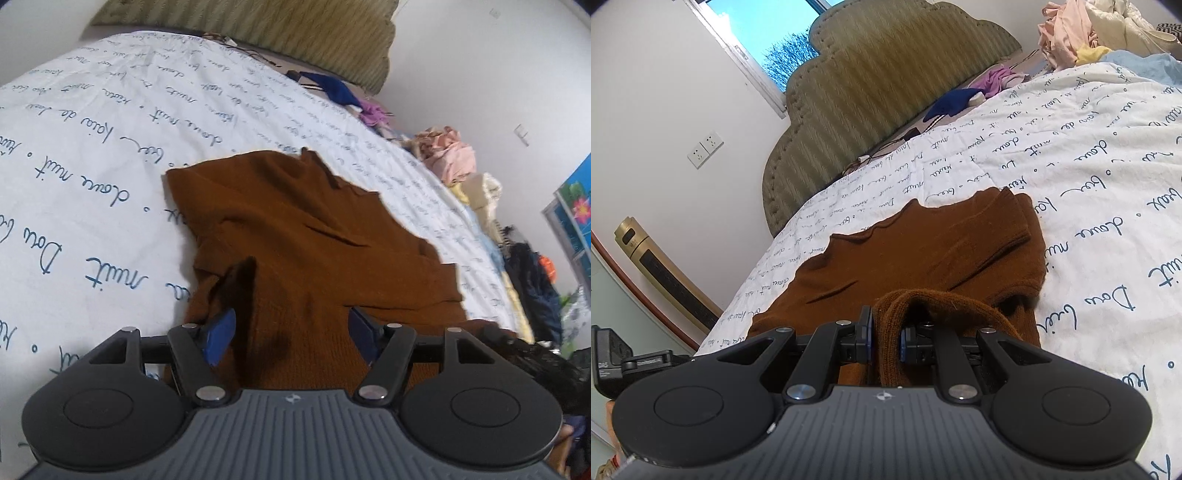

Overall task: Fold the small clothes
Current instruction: 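Lift the hem with both grippers and fold it toward the collar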

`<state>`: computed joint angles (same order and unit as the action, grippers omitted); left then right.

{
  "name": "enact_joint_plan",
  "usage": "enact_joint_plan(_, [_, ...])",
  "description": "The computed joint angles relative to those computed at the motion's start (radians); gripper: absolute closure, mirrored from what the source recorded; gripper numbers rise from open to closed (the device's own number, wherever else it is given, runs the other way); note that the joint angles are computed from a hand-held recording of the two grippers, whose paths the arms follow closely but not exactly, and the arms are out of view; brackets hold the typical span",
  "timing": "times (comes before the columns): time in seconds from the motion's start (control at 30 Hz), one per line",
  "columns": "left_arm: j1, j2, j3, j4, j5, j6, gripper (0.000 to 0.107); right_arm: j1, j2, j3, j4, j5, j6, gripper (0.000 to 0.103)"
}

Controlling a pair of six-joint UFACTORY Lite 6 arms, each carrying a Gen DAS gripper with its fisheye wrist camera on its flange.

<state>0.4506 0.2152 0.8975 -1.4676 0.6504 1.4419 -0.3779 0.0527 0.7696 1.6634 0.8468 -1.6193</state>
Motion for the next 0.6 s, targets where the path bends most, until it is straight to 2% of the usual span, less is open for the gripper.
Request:
enact_joint_plan(0.17, [-0.035,0.056,0.027,-0.043,-0.033,0.082,0.043,0.0,-0.002,-0.004,-0.011,-0.004,0.006,0.085])
enact_joint_plan(0.23, [-0.036,0.079,0.044,-0.012,-0.006,0.079,0.064,-0.002,-0.001,-0.003,-0.015,-0.006,0.009,0.085])
enact_joint_plan(0.27, [-0.038,0.087,0.052,0.01,0.001,0.067,0.066,-0.004,0.002,-0.003,-0.015,-0.004,0.008,0.085])
enact_joint_plan(0.3, [-0.042,0.093,0.055,0.023,0.0,0.059,0.078,-0.006,0.004,-0.001,-0.015,-0.004,0.008,0.085])
enact_joint_plan(0.33, [-0.047,0.098,0.059,0.045,-0.005,0.041,0.096,-0.007,0.008,0.0,-0.015,-0.004,0.008,0.085])
enact_joint_plan(0.37, [-0.051,0.101,0.059,0.059,-0.011,0.029,0.101,-0.008,0.01,0.001,-0.015,-0.004,0.009,0.085])
enact_joint_plan(0.47, [-0.04,0.064,0.02,0.04,-0.009,0.04,0.102,-0.008,0.01,0.0,-0.011,-0.006,0.006,0.085])
enact_joint_plan(0.6, [0.002,-0.043,-0.041,0.003,0.056,0.057,0.102,-0.017,-0.009,-0.001,-0.005,0.01,0.009,0.085])
